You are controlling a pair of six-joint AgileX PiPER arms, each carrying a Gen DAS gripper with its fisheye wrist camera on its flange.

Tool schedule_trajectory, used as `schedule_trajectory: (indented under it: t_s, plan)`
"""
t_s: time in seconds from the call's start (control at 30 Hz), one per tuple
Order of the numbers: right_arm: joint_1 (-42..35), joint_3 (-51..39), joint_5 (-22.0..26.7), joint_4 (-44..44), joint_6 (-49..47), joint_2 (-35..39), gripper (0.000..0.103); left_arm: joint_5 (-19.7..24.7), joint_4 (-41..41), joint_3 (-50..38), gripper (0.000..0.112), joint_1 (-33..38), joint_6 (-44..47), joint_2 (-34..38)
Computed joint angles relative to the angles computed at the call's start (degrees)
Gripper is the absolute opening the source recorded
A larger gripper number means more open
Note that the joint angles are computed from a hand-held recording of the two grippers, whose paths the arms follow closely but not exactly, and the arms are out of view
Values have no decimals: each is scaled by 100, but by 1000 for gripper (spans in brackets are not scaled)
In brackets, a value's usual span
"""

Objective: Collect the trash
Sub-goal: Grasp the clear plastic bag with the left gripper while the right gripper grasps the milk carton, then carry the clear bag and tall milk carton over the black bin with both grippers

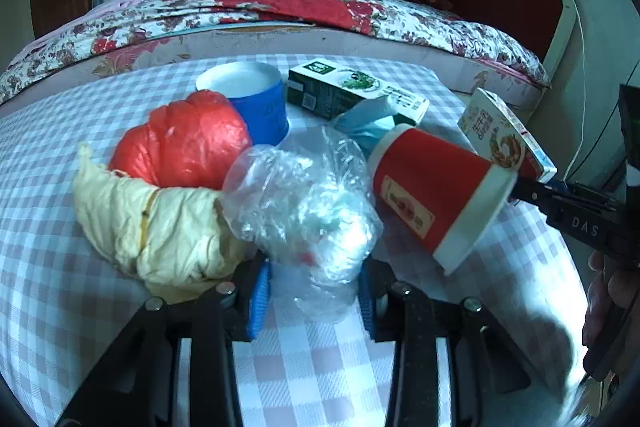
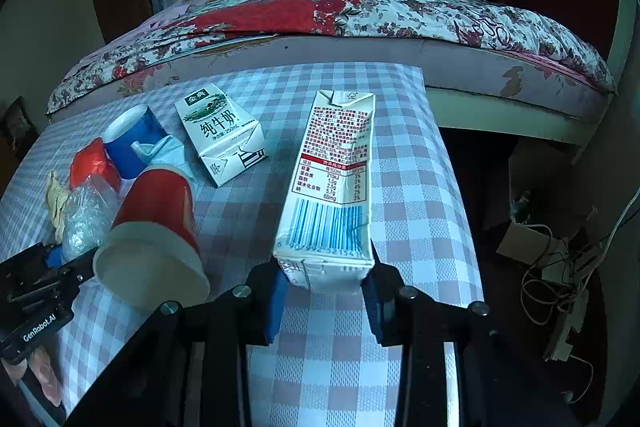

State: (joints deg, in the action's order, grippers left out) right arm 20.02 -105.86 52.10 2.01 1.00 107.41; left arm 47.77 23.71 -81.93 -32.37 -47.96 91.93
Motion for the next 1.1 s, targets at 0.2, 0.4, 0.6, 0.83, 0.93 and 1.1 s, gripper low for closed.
schedule_trajectory:
  t_s: [0.2,0.4,0.6,0.83,0.93,1.1]
  plan:
    - [-7,1164,-472,-59,-15,-990,35,314,497,258,38,-452,-538,-459]
    - [-17,2093,-621,-95,-6,-2013,35,730,923,367,38,-1113,-1024,-833]
    - [-179,3009,-564,-1,-131,-3157,35,1224,1249,220,38,-1888,-1390,-929]
    - [-694,3641,-189,298,-415,-4318,35,1787,1681,-87,38,-2877,-1822,-877]
    - [-1081,3820,35,533,-713,-4748,35,1957,1838,-291,38,-3264,-1915,-750]
    - [-2086,4016,482,1189,-1599,-5293,35,2052,1963,-667,38,-3756,-2004,-451]
